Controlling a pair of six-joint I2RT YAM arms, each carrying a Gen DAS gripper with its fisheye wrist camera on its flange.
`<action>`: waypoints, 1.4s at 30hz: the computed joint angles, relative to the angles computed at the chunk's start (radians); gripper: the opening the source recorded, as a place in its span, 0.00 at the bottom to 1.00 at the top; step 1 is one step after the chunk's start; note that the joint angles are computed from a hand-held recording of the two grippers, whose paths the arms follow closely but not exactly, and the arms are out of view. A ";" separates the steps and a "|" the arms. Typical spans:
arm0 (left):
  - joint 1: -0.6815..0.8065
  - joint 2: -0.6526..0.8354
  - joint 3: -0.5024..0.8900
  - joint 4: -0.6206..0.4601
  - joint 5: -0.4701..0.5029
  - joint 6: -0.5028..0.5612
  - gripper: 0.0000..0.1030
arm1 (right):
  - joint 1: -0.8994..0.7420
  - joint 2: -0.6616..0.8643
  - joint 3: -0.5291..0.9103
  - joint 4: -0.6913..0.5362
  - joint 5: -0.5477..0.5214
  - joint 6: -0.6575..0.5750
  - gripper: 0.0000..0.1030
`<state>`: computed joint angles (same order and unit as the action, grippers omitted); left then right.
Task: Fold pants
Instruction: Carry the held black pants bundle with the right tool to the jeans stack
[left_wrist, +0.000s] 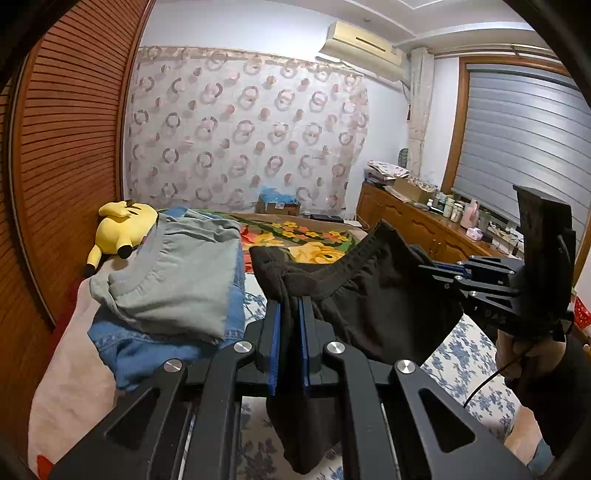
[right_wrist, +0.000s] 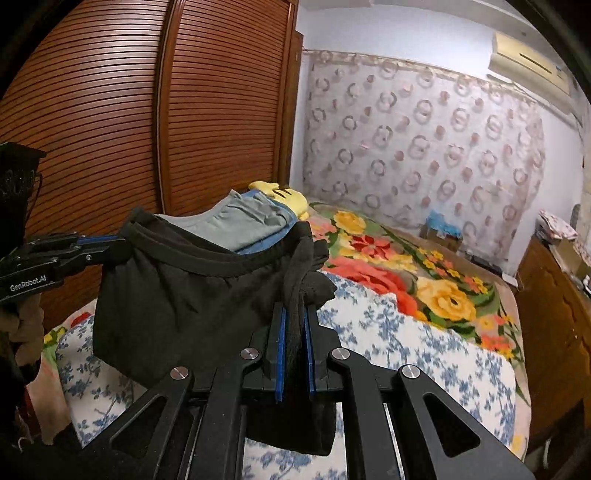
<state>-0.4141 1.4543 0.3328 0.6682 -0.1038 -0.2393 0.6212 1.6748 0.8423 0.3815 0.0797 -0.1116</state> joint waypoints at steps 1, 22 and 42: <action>0.008 0.012 0.008 0.004 0.005 0.003 0.10 | -0.006 0.008 0.002 0.008 -0.008 -0.005 0.08; 0.173 0.116 0.208 -0.049 0.063 0.071 0.10 | -0.084 0.296 0.441 -0.077 -0.100 -0.126 0.08; 0.315 0.217 0.145 0.145 0.076 -0.031 0.10 | -0.060 0.808 1.209 -0.329 -0.144 -0.249 0.08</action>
<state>-0.0995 1.6710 0.4776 0.8133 -0.0277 -0.2698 0.5615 2.4826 2.0513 0.0525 -0.0642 -0.3608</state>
